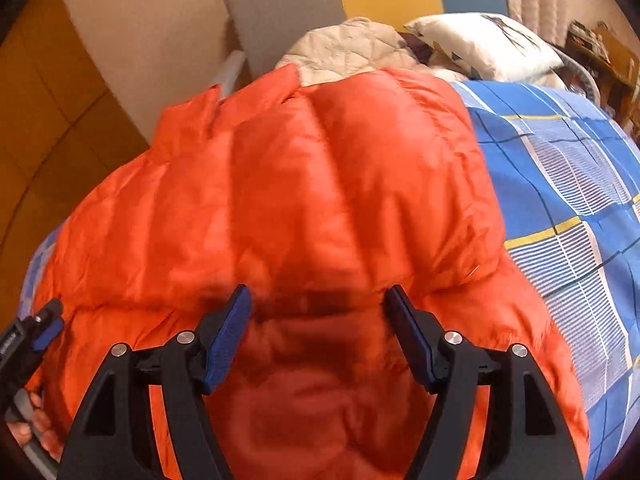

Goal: Fold large clothes

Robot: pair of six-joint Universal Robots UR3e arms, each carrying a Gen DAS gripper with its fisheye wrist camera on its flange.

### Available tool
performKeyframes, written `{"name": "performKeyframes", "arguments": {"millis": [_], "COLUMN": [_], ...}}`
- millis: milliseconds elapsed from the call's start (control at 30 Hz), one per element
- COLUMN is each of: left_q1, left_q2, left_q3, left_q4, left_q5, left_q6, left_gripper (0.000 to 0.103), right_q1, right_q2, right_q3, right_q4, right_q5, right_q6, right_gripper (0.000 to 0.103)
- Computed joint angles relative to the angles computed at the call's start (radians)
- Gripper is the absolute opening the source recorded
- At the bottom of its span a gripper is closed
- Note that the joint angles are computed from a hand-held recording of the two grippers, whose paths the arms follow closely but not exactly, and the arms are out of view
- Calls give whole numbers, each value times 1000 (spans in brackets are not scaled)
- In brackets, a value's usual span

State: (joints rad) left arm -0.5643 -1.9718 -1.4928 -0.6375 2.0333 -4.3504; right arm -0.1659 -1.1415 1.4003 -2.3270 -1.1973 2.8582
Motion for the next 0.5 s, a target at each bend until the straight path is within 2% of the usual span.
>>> {"name": "performKeyframes", "arguments": {"millis": [67, 367, 467, 500], "left_q1": [-33, -150, -224, -255], "left_q2": [105, 570, 714, 777], "left_q3": [-137, -625, -679, -688], "left_q4": [12, -122, -372, -511], "left_q5": [58, 220, 294, 307], "left_q6": [-94, -507, -736, -856], "left_gripper": [63, 63, 65, 65], "right_q1": [7, 44, 52, 53], "right_q2": [-48, -252, -288, -296], "right_q3": [68, 356, 396, 404], "right_q4": [-29, -128, -144, -147], "right_q5": [-1, -7, -14, -9], "right_q6": [-27, -140, -147, -147], "right_gripper": [77, 78, 78, 78]}}
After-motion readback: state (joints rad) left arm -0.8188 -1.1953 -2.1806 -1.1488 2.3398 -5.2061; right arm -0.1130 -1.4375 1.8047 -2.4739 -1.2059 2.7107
